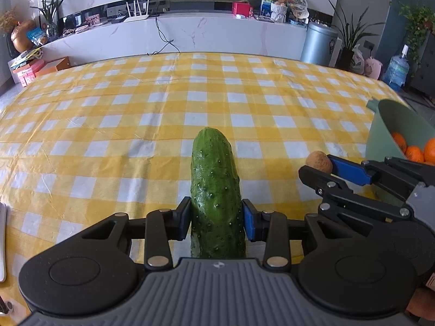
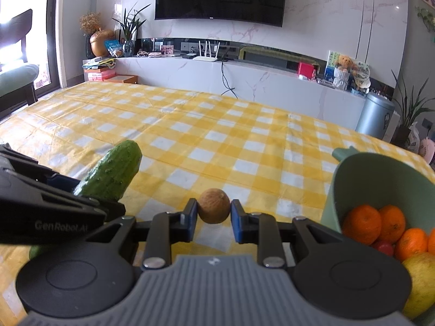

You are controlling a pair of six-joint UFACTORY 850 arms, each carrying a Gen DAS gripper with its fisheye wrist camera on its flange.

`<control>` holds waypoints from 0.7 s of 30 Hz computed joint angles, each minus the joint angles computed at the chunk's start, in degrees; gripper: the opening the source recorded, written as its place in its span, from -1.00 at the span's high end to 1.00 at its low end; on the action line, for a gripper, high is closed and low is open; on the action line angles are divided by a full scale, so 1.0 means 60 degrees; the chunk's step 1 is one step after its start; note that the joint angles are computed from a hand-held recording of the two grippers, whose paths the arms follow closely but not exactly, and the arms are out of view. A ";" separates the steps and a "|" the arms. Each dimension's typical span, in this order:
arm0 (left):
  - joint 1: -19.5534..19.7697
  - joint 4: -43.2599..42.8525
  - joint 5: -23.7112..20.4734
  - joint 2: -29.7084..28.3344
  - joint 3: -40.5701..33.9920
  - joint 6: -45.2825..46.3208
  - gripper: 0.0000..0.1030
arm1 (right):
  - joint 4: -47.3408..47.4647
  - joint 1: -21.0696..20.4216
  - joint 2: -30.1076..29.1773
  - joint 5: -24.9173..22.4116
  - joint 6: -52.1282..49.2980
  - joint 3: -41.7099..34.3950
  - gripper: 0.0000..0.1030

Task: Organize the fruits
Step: 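Carry the cucumber and kiwi over the green colander and lower them inside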

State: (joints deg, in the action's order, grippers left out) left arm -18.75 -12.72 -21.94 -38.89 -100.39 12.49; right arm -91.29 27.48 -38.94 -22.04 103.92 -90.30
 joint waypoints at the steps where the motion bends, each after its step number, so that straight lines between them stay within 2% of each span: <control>1: -0.0001 -0.0005 0.0051 0.0053 0.0045 0.0015 0.17 | -0.0064 0.0012 0.0046 -0.0015 0.0057 0.0047 0.56; 6: 0.0007 -0.0436 0.0198 0.0336 0.0254 0.0355 0.17 | -0.0014 0.0074 0.0352 -0.0166 0.0022 0.0312 0.56; 10: -0.0073 -0.0104 0.0363 0.0584 0.0394 0.0078 0.17 | -0.0172 0.0133 0.0730 -0.0412 0.0185 0.0651 0.56; 21: -0.0426 -0.0894 -0.0015 0.1022 0.0144 0.0541 0.17 | -0.1015 0.0165 0.2251 -0.1198 0.1217 0.2101 0.56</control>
State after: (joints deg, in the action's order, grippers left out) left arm -21.30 -18.08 -22.03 -32.76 -99.53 15.73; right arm -97.38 28.47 -25.43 -29.23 111.22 -77.69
